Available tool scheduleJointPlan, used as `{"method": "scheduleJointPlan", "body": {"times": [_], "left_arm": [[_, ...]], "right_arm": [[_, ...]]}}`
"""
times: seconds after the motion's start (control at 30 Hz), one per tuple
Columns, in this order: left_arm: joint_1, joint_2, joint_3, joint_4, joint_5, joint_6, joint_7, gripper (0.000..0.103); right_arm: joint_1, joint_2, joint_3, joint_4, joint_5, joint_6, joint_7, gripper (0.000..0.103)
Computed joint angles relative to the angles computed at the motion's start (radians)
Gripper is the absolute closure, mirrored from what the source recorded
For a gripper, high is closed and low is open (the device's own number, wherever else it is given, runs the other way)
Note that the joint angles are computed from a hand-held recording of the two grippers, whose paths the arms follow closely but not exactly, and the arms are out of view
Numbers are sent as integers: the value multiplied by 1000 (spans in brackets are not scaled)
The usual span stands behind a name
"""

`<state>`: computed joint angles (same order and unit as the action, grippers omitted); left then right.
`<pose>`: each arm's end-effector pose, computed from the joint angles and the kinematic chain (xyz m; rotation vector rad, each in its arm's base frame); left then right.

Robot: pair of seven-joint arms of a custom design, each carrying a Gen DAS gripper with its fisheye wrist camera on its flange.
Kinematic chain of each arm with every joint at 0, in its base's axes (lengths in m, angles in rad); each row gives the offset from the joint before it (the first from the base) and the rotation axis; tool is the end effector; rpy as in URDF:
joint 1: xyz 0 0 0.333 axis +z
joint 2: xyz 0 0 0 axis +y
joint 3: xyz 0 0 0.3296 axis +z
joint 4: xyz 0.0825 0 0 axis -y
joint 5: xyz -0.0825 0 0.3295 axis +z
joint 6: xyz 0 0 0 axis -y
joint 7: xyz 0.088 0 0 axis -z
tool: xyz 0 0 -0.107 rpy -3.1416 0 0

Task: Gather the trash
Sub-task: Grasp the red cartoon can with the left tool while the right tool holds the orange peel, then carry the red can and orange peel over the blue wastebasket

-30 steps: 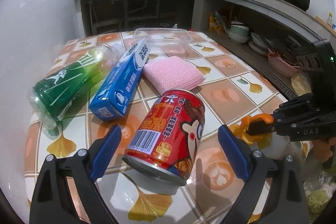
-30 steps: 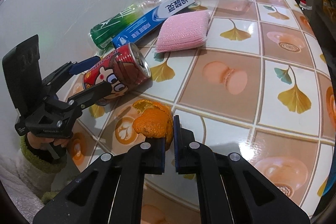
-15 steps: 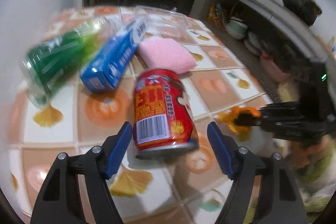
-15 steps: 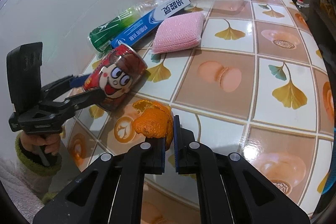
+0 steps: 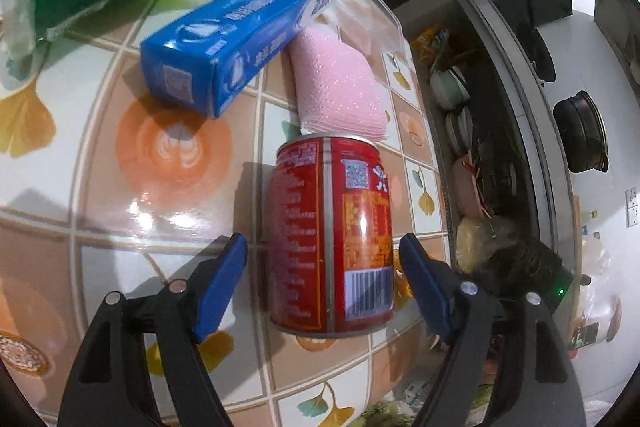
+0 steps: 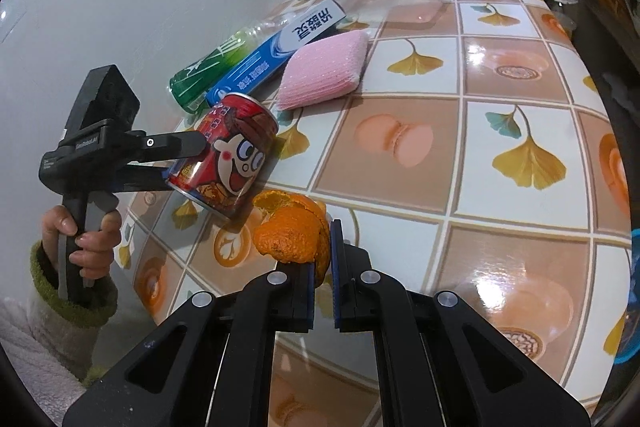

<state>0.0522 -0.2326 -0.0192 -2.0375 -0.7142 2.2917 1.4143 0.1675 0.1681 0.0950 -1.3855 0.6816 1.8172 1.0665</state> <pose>0.4733 0.0000 0.6284 2.4017 -1.3630 1.1169 0.5452 0.1938 0.6715 -2.1871 1.0419 0.2899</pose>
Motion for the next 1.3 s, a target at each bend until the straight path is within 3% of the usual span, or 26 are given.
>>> {"method": "scheduleJointPlan", "body": {"times": [0.3,0.4,0.97,1.17,1.3], "left_arm": [[0,58,-28,84,97,-45,-82,29],[0,67,-31,93,109,-40,-108,36],[-52,8,-44,40,52,63,-108,39],[-92,101,-67,197,47,12,-70,39],[-124,254,-108,420,56,-51,-31,39]], "right_arm": [[-21,-7,-8,-31,54,1,-16,98],[-26,-10,-11,-39,64,0,-23,98],[-77,-50,-47,-96,179,-25,-39,98],[-120,-99,-91,-166,288,14,-45,98],[-159,-142,-137,-216,303,81,-46,98]]}}
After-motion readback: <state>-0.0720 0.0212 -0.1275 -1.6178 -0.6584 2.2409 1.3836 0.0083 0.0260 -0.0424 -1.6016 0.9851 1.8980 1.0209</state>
